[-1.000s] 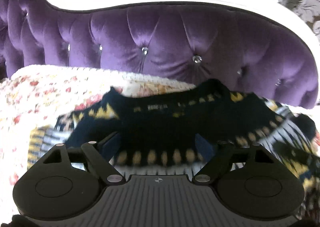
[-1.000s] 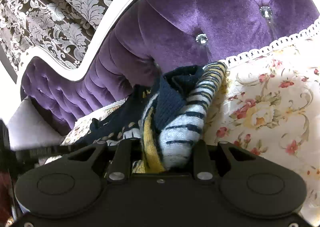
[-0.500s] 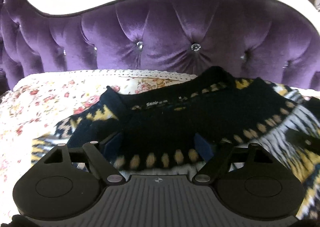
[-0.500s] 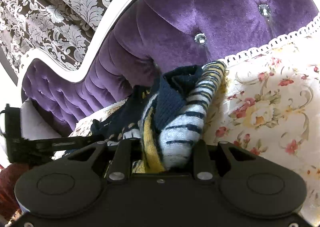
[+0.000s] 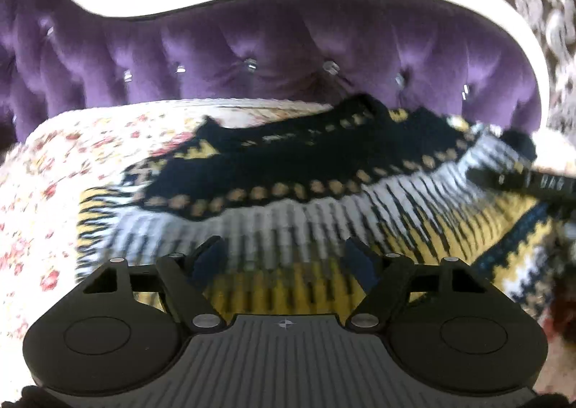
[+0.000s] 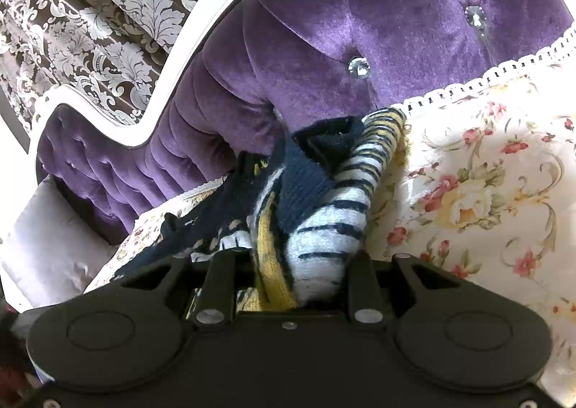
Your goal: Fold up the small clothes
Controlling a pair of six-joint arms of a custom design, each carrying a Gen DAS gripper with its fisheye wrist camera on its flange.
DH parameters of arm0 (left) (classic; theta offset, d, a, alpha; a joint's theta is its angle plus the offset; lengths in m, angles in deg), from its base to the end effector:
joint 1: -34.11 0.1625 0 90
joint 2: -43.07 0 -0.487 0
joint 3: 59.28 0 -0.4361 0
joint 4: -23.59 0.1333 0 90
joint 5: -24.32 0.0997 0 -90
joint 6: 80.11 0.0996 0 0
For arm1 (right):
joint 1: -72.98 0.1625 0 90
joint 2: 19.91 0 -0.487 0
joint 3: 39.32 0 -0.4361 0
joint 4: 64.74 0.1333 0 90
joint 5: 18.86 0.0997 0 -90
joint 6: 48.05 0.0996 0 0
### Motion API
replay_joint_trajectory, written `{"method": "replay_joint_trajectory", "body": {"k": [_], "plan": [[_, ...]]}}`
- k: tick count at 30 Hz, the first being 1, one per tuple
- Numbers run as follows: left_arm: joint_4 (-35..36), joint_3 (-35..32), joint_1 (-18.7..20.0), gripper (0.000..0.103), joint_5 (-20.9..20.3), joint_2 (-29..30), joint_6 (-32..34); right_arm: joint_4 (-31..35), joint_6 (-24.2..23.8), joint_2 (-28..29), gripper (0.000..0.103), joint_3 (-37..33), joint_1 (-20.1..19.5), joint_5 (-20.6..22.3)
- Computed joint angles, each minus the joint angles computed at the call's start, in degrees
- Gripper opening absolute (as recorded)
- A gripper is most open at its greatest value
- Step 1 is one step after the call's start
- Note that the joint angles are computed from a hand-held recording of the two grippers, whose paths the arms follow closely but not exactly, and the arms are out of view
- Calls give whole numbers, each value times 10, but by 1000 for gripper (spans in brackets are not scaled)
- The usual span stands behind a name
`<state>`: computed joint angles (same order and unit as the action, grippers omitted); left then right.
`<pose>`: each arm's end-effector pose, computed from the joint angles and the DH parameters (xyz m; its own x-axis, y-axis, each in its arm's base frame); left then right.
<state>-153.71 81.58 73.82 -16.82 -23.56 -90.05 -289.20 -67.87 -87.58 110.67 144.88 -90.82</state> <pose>-0.1928 -0.4309 0.1486 -0.6724 0.2839 -0.6835 0.6429 0.6816 -0.3494 0.0382 -0.4115 0.2014 -0.9864 -0.1385 0.0889 -0.1528 0.5702 -0.8072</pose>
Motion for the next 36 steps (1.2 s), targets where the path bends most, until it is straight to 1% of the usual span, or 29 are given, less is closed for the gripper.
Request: {"method": "replay_joint_trajectory", "body": {"k": [3,5,8,10,11,13,15,16,18,19,21,22,24,26,30,32,36], "plan": [[-24,19,9,73,10,-45,10,2,4,0,32,-2,6,-10],[-19,26,16,73,33,-70,7,3,6,0,31,-4,10,-19],[-9,25,41,73,42,-90,18,3,9,1,30,-7,20,-36],[52,10,62,72,28,-107,3,3,9,3,29,-9,30,-54],[67,5,75,73,10,-114,10,2,8,3,29,-11,37,-67],[78,0,90,74,-6,-120,28,-2,6,8,29,-16,60,-109],[82,-5,104,73,-36,-126,32,3,8,8,29,-22,81,-148],[93,-9,109,73,-49,-131,34,9,17,6,30,-25,93,-171],[94,-9,114,73,-65,-139,56,31,56,-1,33,-32,119,-214],[94,-10,119,72,-77,-142,61,45,72,-6,33,-37,138,-246],[110,-17,129,72,-102,-150,51,61,72,-11,33,-47,182,-310],[119,-19,133,72,-110,-157,49,70,70,-18,33,-48,194,-326],[113,-17,133,72,-112,-165,55,87,85,-29,33,-53,229,-352],[99,-15,130,72,-105,-170,60,100,91,-29,33,-65,276,-389],[89,-14,133,72,-106,-187,58,141,115,-11,34,-97,361,-428],[88,-13,133,72,-97,-193,62,160,139,5,34,-113,389,-429],[92,-12,137,72,-82,-206,64,182,167,58,34,-145,425,-422]]}}
